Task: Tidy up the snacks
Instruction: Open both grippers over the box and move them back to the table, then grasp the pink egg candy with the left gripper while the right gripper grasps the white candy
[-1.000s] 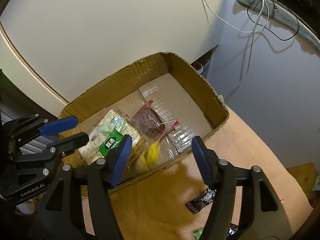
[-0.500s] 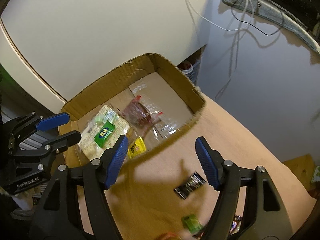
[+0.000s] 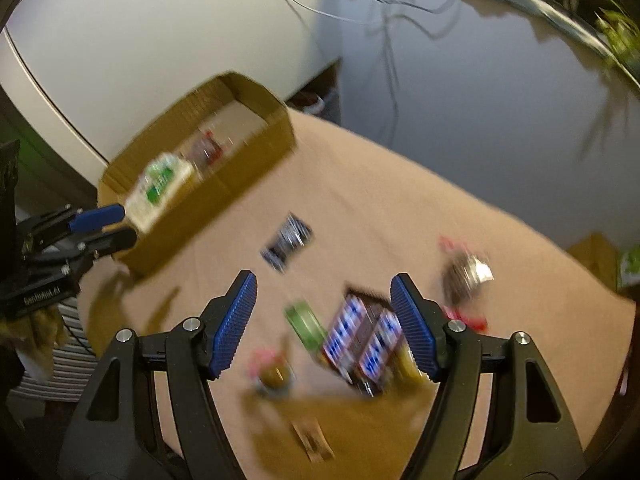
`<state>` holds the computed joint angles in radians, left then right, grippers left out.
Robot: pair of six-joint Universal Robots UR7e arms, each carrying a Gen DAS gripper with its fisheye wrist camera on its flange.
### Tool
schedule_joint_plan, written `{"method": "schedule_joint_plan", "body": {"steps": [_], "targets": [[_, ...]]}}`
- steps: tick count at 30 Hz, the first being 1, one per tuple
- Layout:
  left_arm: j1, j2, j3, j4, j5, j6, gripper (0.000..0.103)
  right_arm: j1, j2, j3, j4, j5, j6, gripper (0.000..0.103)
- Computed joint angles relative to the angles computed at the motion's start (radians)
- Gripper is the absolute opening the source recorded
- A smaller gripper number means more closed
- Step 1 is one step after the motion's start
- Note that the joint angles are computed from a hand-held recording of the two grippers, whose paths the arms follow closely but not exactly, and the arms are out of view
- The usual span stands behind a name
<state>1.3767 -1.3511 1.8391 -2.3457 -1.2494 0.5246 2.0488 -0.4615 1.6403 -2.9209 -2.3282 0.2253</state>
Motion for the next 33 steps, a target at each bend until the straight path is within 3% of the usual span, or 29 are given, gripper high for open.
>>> {"method": "schedule_joint_plan", "body": {"steps": [7, 14, 27, 33], "targets": [[-0.034, -0.011, 0.064, 0.076, -0.036, -0.006, 0.044, 0.004, -0.049, 0.172, -0.052, 0.001, 0.108, 0.072], [-0.062, -0.002, 0.123, 0.126, -0.042, 0.002, 0.044, 0.006, -0.041, 0.243, -0.085, 0.033, 0.131, 0.072], [-0.068, 0.039, 0.163, 0.105, 0.005, -0.01, 0.044, -0.002, 0.008, 0.239, -0.108, 0.07, 0.104, 0.072], [-0.064, 0.038, 0.176, 0.08, 0.016, 0.016, 0.043, -0.003, 0.051, 0.183, -0.056, 0.06, 0.075, 0.069]]}}
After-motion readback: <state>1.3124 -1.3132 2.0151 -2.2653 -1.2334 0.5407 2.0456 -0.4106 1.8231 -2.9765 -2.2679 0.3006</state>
